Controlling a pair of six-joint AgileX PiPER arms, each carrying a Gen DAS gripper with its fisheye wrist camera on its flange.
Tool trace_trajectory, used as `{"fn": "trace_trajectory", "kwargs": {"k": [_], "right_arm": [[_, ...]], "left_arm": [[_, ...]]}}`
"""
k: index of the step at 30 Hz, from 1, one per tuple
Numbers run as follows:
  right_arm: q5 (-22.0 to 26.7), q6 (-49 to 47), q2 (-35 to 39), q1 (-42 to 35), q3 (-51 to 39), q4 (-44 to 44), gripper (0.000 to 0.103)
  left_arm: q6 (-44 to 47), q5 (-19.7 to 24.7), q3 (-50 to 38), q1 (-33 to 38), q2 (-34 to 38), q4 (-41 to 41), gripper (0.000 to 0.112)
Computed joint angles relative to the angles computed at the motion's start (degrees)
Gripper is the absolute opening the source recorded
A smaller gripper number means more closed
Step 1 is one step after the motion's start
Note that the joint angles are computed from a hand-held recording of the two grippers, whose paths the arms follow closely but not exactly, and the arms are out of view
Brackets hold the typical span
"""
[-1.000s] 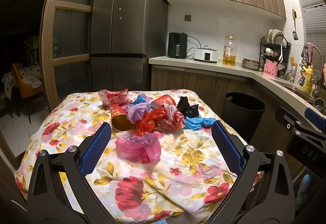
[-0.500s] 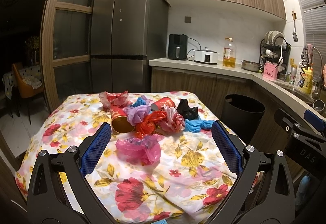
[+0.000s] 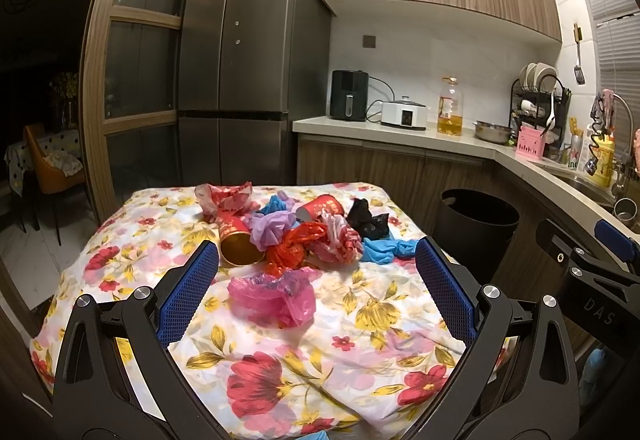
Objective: Collect trash
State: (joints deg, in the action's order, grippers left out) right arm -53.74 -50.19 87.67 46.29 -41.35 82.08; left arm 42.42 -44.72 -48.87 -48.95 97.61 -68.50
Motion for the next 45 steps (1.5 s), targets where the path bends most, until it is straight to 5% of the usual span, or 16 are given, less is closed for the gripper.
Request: {"fn": "trace_trajectory", "kwargs": {"k": [45], "right_arm": [[0.29,0.08,0.04,-0.37,-0.03,-0.36,0.098]], "left_arm": [[-0.86,-0.35,0.41,-0.02,-0.02,0.60,0.097]]}}
